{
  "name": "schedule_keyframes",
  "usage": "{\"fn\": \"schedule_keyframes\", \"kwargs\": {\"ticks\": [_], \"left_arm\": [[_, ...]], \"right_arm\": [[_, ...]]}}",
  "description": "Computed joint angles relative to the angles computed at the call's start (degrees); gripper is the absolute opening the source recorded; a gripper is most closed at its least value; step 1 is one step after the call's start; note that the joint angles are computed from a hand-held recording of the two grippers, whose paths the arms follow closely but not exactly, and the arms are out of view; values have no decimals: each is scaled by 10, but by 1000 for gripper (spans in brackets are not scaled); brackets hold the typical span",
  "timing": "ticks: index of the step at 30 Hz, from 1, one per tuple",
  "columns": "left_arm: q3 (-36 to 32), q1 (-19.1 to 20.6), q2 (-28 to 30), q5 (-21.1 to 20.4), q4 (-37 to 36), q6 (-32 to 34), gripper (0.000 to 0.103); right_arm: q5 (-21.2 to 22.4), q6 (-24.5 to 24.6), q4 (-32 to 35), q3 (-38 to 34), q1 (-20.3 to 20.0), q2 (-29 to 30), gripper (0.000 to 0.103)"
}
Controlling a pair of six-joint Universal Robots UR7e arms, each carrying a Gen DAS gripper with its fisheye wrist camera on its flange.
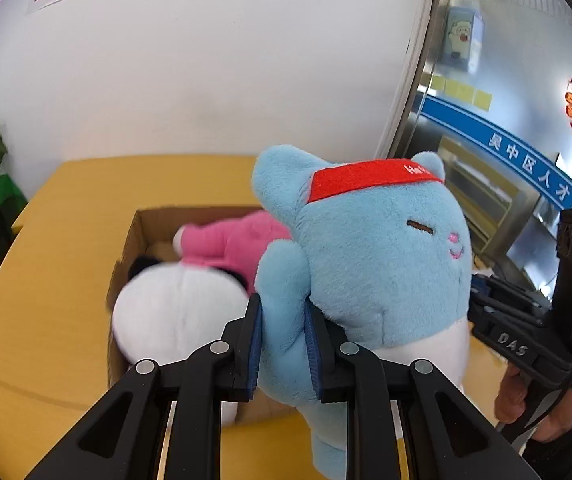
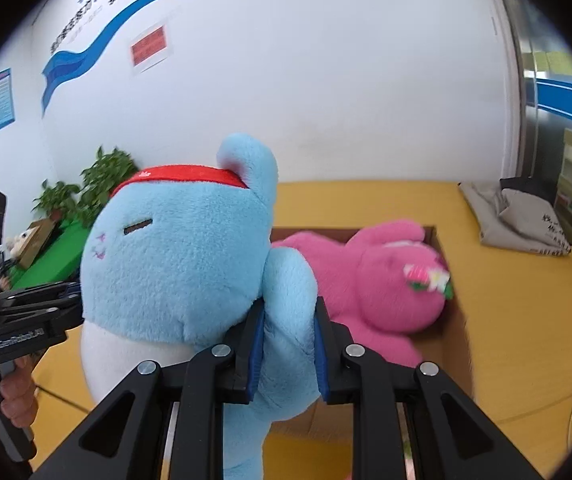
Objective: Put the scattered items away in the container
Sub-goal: 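Lift the blue cat and lower it into the box beside the panda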
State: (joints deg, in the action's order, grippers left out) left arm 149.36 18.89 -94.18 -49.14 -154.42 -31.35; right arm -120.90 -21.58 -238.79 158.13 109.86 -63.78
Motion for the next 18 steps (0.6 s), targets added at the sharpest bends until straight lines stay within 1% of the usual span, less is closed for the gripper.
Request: {"fn": "schedule_keyframes", "kwargs": {"ticks": [2, 4, 5, 7, 9, 11, 12, 13, 14, 15, 18], "left_arm": [[-28, 41, 72, -1, -57, 40, 20], [-55, 79, 137, -4, -83, 58, 20], [-66, 101, 167, -11, -94, 64, 20], [-75, 133, 218, -21, -105, 64, 20], [-78, 159, 261, -36, -117, 65, 20], [-68, 164, 291, -44, -145, 68, 20], [-62, 158, 301, -34, -158, 74, 20], [-60, 152, 309, -22, -162, 79, 20], [-61, 149, 312, -15, -155, 80, 20], [-62, 146, 313, -11, -144, 77, 20], [-61, 139, 316, -6, -139, 74, 21]], "right_arm": [[23, -18, 19, -28, -43, -3, 21], [44, -20, 52, -49, -90, 4, 21], [47, -18, 67, -60, -111, 16, 21], [44, -13, 108, -80, -153, 41, 20], [19, -10, 145, -95, -183, 70, 20], [-8, -20, 154, -105, -200, 101, 20], [-9, -22, 154, -103, -209, 105, 21], [-2, -18, 166, -101, -216, 96, 23], [-2, -17, 181, -102, -215, 85, 28], [-8, -20, 185, -101, -210, 74, 30], [-1, -43, 183, -86, -196, 32, 31]]}}
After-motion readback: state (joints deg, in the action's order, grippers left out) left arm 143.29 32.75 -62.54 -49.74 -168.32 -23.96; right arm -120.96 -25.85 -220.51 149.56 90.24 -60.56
